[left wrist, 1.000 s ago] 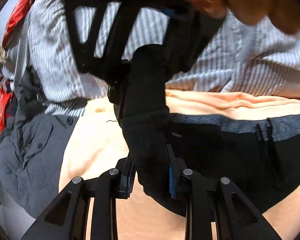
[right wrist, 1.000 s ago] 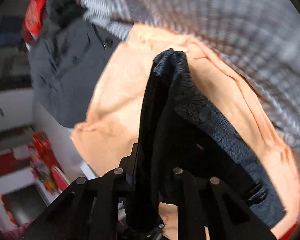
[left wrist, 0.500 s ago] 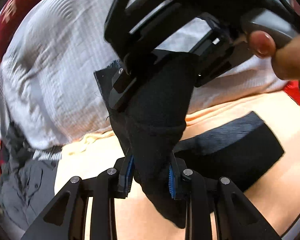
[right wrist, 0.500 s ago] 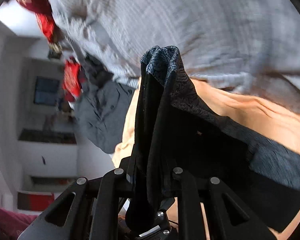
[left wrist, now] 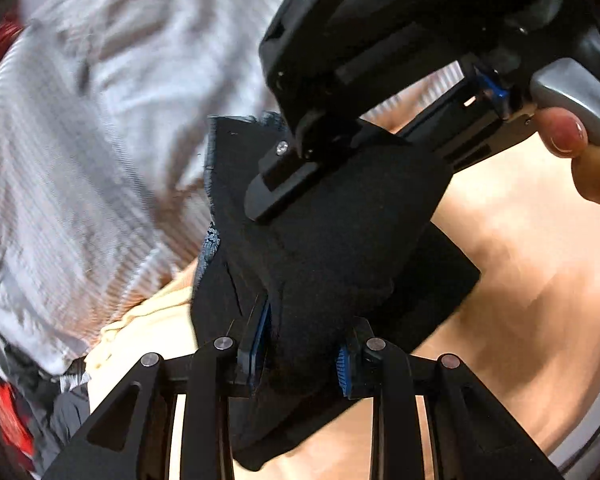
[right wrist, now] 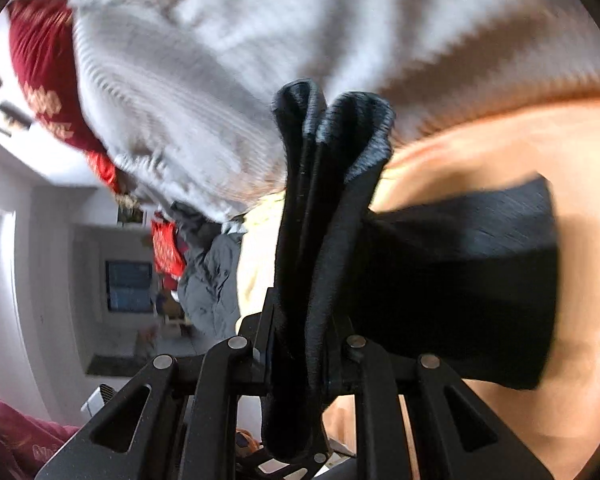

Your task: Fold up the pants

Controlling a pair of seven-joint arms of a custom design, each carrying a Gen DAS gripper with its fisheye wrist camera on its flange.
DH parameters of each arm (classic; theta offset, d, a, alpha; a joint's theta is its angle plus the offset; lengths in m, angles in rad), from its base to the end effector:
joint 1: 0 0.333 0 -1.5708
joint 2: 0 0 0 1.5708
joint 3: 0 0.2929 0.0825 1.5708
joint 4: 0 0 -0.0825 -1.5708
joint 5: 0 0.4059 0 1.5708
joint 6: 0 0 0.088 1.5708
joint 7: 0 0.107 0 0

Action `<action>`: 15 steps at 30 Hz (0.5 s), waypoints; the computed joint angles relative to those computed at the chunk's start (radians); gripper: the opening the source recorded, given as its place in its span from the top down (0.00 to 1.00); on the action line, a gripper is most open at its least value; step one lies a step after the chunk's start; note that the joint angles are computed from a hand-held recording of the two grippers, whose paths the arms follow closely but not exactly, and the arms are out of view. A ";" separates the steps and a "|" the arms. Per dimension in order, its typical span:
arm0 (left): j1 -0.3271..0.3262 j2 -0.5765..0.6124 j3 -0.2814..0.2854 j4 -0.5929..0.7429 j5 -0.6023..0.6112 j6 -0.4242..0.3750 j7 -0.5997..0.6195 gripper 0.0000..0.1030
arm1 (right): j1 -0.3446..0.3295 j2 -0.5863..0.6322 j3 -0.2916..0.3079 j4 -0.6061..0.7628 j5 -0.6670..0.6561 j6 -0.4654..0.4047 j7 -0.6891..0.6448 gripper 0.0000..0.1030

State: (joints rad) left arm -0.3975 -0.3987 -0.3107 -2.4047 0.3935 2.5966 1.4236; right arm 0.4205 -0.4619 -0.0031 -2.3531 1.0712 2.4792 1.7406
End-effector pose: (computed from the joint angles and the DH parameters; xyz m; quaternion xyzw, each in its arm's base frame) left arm 0.3707 -0.3365 0.4868 -0.3308 0.8822 -0.1786 0.2837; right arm 0.4461 0.1942 0.5404 -0.4684 0.7377 0.2506 0.4166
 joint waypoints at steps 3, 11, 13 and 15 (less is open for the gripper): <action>0.010 0.070 -0.050 0.033 0.060 -0.031 -0.044 0.73 | 0.005 -0.064 -0.017 -0.123 0.070 0.045 -0.027 0.83; -0.024 0.170 -0.103 0.071 0.246 -0.123 -0.175 0.72 | 0.013 -0.145 -0.036 -0.282 0.153 0.090 -0.052 0.83; -0.040 0.164 -0.097 0.065 0.257 -0.139 -0.173 0.67 | 0.012 -0.158 -0.034 -0.299 0.152 0.094 -0.039 0.80; -0.070 0.132 -0.057 0.044 0.161 -0.137 -0.092 0.50 | -0.007 -0.171 -0.018 -0.305 0.091 0.086 0.015 0.76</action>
